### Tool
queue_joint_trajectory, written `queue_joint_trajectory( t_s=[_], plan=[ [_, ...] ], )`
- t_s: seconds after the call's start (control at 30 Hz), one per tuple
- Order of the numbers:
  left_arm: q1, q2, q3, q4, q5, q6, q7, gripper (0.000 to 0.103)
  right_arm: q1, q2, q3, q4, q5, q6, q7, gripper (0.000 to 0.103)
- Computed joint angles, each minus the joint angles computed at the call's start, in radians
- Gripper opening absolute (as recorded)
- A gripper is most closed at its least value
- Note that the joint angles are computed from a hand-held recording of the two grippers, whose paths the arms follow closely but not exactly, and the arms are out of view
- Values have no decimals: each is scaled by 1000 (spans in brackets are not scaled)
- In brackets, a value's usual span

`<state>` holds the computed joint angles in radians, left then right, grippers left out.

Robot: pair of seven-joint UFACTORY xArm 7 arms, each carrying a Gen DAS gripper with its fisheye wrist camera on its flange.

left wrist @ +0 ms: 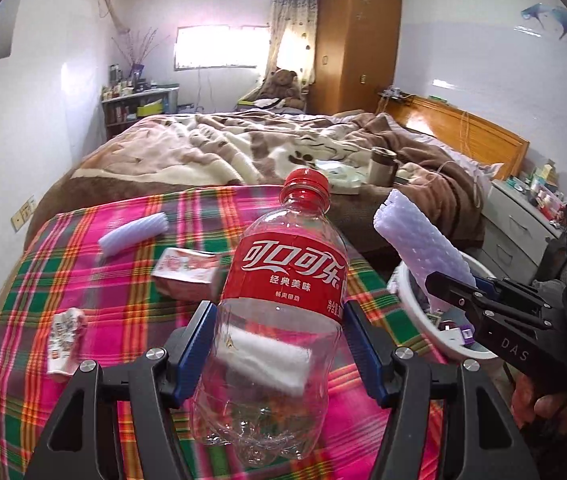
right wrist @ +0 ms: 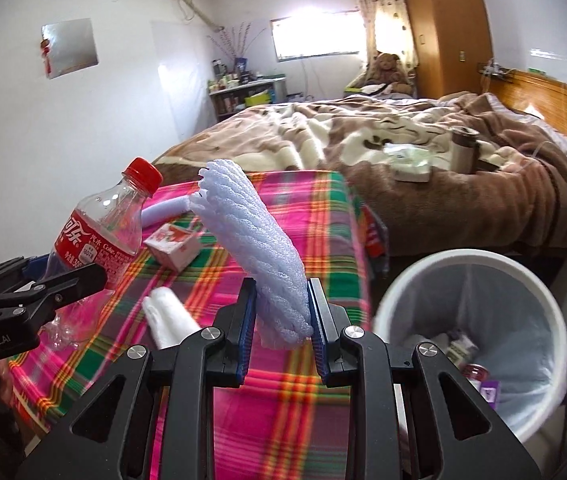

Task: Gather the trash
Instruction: 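Carry the cola bottle and foam sleeve over the trash bin with both tools, then open both tools to drop the bottle and foam sleeve into the bin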

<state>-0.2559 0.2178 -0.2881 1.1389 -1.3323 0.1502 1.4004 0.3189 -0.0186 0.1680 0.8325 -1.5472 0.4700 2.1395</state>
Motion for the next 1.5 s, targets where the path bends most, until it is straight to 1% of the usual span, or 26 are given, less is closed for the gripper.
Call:
queue_joint_trajectory(
  t_s=[0.23, 0.47, 0.67, 0.77, 0.83, 1.07, 1.13, 1.23, 1.3, 1.43, 1.5],
  plan=[
    [-40, 9, -24, 11, -13, 5, 8, 65, -17, -99, 12, -102, 60, 69, 6, 26],
    [-77, 26, -51, 24, 11, -2, -7, 65, -52, -177, 28, -186, 102, 86, 33, 26],
    [-102, 60, -80, 52, 77, -10, -56, 65, -78, -228, 46, -237, 169, 119, 3, 26],
    [-106, 90, -103, 80, 116, 10, -93, 65, -89, -256, 54, -268, 232, 145, -36, 26],
    [-116, 108, -113, 93, 157, 11, -126, 65, -99, -274, 60, -288, 263, 154, -52, 26],
    [-131, 171, -162, 127, 314, -18, -247, 65, -147, -329, 71, -356, 328, 131, -76, 26],
    [-145, 186, -158, 133, 375, -29, -299, 65, -160, -341, 78, -367, 342, 128, -85, 26],
    [-163, 206, -164, 136, 454, -66, -349, 65, -176, -356, 84, -382, 366, 126, -100, 26],
    [-164, 224, -171, 149, 497, -54, -383, 65, -186, -364, 90, -392, 384, 127, -110, 26],
    [-206, 253, -138, 169, 602, -55, -485, 65, -205, -375, 91, -410, 421, 122, -143, 27],
    [-211, 272, -139, 186, 640, -45, -519, 65, -217, -373, 90, -417, 432, 109, -155, 27]
  ],
)
